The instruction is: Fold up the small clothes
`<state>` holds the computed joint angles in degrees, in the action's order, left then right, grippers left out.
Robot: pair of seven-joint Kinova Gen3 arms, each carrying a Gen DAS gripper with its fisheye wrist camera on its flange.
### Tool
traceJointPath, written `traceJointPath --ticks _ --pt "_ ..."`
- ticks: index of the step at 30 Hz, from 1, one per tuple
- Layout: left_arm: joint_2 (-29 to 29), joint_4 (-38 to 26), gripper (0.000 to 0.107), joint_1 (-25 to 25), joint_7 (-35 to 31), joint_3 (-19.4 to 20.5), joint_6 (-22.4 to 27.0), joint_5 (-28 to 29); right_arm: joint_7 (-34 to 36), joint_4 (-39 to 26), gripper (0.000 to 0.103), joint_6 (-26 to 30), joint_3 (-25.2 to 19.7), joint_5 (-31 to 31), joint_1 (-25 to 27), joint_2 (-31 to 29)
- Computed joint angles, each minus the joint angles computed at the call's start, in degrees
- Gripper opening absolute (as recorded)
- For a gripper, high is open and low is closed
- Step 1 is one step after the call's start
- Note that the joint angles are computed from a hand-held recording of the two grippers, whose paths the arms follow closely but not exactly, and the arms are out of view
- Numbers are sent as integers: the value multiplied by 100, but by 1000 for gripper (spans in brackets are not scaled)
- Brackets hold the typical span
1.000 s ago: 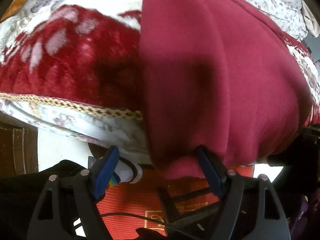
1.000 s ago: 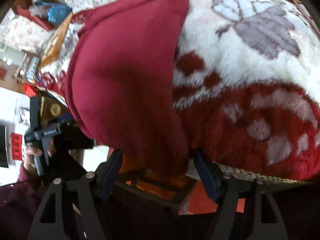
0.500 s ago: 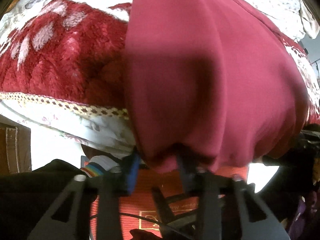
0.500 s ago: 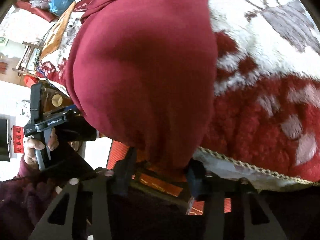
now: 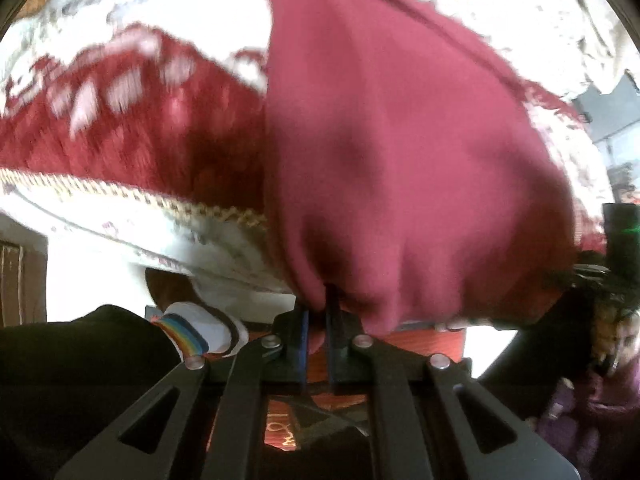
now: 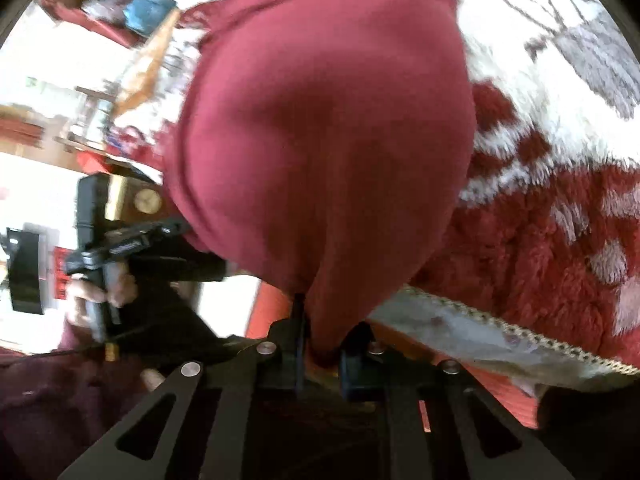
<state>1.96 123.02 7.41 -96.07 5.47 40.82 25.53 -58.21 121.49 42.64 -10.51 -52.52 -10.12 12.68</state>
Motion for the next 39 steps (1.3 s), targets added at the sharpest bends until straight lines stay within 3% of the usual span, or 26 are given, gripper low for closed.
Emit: traceJointPath --ticks 6,10,18,20,24,28,30,33,35,37,39 --pt "-539 -387 6 -274 -820 -341 554 676 1232 116 14 463 167 -1320 498 -367" --pt "-570 -866 6 -390 -1266 -499 804 1083 1444 -21 14 513 389 -1655 491 -579" --pt "230 -1838 6 -457 -1265 -275 155 1205 1425 -825 14 76 503 -1991 495 -340" --pt "464 -2066 6 -543 -1193 -191 24 1270 1260 -1170 14 -35 535 -1933 550 -110" --pt "1021 -2715 6 -671 -495 99 -314 745 444 -1946 14 -321 445 -1468 628 504" --pt "1794 -3496 6 -168 437 -394 -368 126 -464 -2823 14 -375 662 -785 440 1255" --pt "2180 -3820 6 -129 903 -431 -376 -219 -930 -3260 14 -321 737 -517 386 1679" --pt "2572 -4040 6 -419 1222 -132 -383 -429 -1411 -3783 15 -357 594 -135 463 2174" --pt "2756 -4099 7 -667 1212 73 -463 -351 -1509 -4061 31 -356 501 40 502 2376" --pt "2916 -4171 9 -995 1031 362 -468 -116 -1293 -3993 63 -612 101 -107 791 2397" --pt "2931 -4147 14 -1197 860 555 -492 82 -1018 -3654 71 -1009 -130 -319 974 2176"
